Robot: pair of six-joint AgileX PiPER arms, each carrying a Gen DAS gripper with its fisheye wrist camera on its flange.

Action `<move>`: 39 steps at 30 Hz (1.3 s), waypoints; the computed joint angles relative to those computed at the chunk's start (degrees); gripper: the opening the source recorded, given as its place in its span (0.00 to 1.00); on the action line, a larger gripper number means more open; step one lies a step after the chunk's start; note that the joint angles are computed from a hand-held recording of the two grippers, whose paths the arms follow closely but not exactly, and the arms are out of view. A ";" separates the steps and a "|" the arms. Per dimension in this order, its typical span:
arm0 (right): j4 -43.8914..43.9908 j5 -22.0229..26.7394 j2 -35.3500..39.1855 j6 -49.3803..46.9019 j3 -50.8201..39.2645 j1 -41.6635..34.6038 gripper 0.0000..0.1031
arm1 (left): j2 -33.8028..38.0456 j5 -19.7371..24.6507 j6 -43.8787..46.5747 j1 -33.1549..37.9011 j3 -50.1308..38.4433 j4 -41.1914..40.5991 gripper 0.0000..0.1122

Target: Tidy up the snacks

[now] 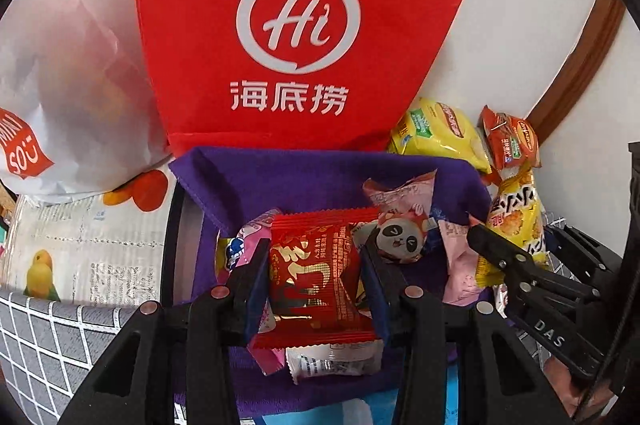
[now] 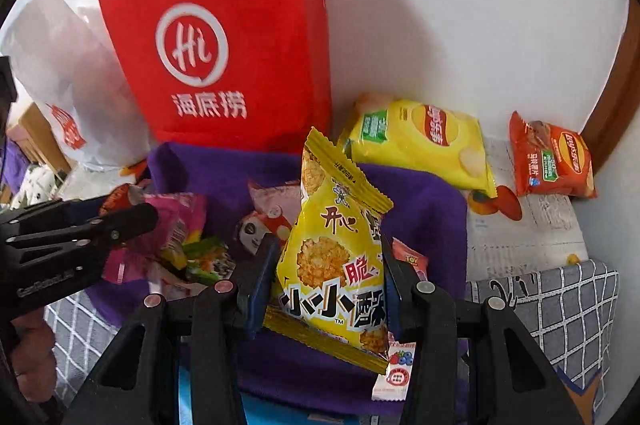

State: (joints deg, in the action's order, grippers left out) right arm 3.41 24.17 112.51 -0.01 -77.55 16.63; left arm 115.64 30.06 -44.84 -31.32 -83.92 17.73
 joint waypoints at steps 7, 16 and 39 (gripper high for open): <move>0.23 -0.21 2.33 -0.12 -0.83 -0.10 0.45 | 0.54 -1.04 2.26 0.72 0.26 -2.32 0.37; -7.13 -2.47 -0.83 6.91 1.86 0.47 0.66 | -0.91 -2.09 1.17 0.47 1.13 -1.76 0.60; -33.61 12.63 -40.20 44.07 28.41 16.04 0.79 | -33.20 12.64 -36.07 -25.48 27.76 26.49 0.78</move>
State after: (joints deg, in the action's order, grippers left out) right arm -30.19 36.80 72.32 44.05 -49.14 32.67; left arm 82.44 42.70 -80.91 -56.80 -56.15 44.22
